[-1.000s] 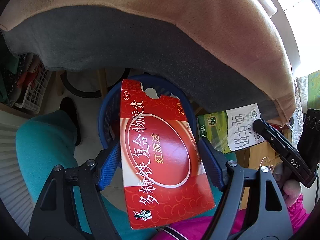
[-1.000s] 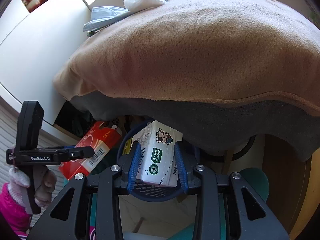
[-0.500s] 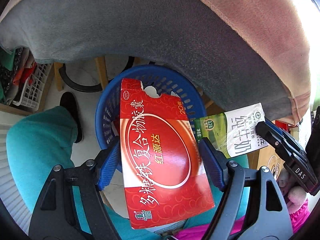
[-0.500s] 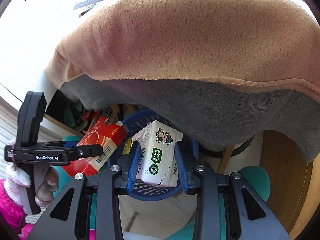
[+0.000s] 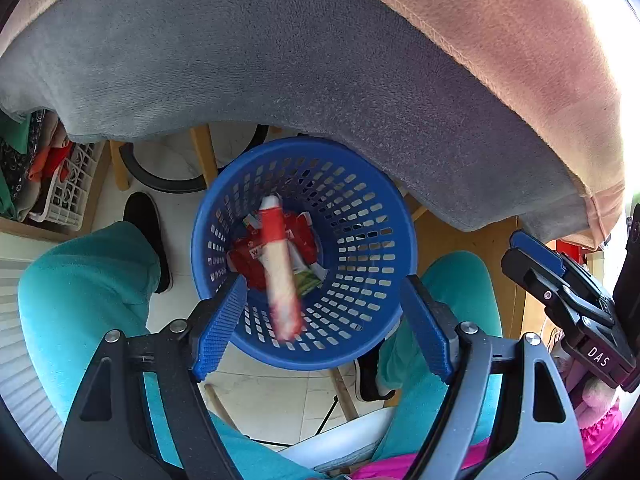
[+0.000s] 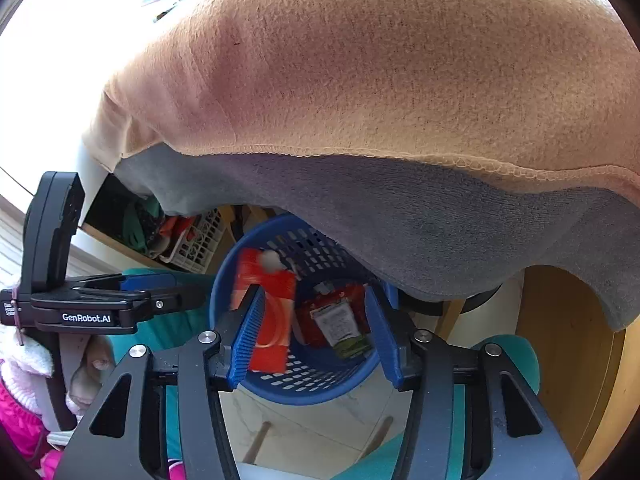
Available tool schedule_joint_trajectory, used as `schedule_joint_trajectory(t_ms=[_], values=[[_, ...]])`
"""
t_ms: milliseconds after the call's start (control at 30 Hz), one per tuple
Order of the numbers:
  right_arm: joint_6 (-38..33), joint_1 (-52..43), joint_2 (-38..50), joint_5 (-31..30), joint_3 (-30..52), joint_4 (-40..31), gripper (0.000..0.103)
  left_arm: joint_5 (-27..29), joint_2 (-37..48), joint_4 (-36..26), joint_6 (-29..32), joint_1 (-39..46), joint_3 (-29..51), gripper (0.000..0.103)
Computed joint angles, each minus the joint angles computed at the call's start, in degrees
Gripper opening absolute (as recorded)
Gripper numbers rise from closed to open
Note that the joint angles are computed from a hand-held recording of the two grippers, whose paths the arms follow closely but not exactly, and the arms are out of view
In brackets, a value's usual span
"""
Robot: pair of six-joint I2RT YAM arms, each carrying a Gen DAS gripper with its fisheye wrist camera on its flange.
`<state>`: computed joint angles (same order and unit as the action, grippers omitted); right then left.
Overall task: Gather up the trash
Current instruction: 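Drop the red medicine box into the wastebasket while right releases the carton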
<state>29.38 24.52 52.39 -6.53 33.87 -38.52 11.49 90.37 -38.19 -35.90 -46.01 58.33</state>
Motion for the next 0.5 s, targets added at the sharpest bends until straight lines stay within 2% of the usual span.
schedule_joint_trajectory(t_ms=[300, 500], values=[[-0.40, -0.34, -0.53, -0.13, 0.02, -0.52, 0.054, 0.14, -0.57, 0.74, 0.52, 0.87, -0.82, 0.081], [-1.90, -1.46, -1.86, -0.16, 1.41, -2.41, 0.054, -2.17, -3.18, 1.39, 0.84, 0.84, -1.44, 0.081]])
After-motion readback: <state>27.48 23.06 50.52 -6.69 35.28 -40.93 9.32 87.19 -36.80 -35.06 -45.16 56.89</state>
